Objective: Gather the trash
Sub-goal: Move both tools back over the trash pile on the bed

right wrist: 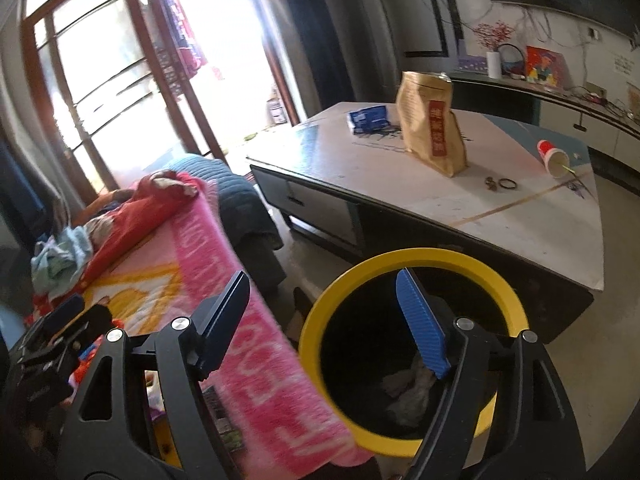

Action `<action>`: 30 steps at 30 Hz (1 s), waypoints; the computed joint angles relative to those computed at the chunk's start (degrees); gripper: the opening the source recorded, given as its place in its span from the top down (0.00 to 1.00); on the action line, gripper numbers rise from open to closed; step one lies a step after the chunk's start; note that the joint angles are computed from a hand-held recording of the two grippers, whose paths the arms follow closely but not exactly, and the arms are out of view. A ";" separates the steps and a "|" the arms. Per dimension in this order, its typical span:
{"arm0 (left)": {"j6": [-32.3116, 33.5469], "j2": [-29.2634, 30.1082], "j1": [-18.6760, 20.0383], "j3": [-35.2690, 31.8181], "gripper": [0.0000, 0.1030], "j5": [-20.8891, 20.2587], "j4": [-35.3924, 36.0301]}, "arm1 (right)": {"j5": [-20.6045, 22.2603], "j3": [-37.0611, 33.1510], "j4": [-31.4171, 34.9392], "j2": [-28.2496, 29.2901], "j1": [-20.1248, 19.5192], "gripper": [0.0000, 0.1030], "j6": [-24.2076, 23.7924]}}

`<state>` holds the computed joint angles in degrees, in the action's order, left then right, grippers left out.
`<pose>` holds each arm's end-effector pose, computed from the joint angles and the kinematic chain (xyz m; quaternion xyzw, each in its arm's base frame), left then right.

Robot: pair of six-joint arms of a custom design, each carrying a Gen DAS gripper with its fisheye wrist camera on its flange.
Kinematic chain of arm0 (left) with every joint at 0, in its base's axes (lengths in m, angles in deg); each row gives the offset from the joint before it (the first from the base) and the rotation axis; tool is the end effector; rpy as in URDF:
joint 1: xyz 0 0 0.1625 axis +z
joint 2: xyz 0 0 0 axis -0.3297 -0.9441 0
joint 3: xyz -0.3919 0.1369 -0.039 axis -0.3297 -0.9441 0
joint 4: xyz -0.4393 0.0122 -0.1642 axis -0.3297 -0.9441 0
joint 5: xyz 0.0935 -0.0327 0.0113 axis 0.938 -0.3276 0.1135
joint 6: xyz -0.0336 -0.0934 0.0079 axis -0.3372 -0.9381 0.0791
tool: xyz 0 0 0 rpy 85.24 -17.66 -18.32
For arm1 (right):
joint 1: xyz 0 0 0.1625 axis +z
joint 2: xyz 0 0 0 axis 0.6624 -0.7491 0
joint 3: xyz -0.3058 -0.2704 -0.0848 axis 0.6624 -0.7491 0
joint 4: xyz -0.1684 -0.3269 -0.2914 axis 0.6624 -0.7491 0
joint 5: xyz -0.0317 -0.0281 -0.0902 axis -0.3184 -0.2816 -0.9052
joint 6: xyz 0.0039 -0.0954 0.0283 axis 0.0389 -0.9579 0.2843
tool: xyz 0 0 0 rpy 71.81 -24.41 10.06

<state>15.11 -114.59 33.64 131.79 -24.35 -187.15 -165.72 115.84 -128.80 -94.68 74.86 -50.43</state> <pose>-0.2319 -0.2871 0.2009 0.1612 0.8401 -0.4284 0.2911 0.2452 -0.3193 0.1878 0.1438 -0.8857 0.3920 0.2031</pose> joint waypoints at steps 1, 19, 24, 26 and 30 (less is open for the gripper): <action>-1.21 -0.86 -0.25 0.05 0.09 0.18 1.65 | 0.15 -0.04 0.24 0.19 0.46 0.34 0.11; -28.90 -14.61 -7.04 -1.72 0.08 2.07 40.71 | 2.64 -0.69 2.01 4.58 8.17 0.34 -0.59; -35.47 -16.93 -8.72 -2.70 0.08 1.45 49.30 | 3.74 -1.08 2.46 6.01 9.92 0.34 -1.20; -38.33 -17.77 -9.31 -3.28 0.08 1.14 52.96 | 4.20 -1.08 2.64 6.38 10.39 0.34 -1.35; -44.10 -19.52 -10.60 -4.52 0.08 0.26 60.64 | 4.86 -1.35 3.08 7.53 11.68 0.34 -1.54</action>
<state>-28.99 -134.11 23.04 127.27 -24.09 -126.51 -160.86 114.50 -125.72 -87.15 86.54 -51.97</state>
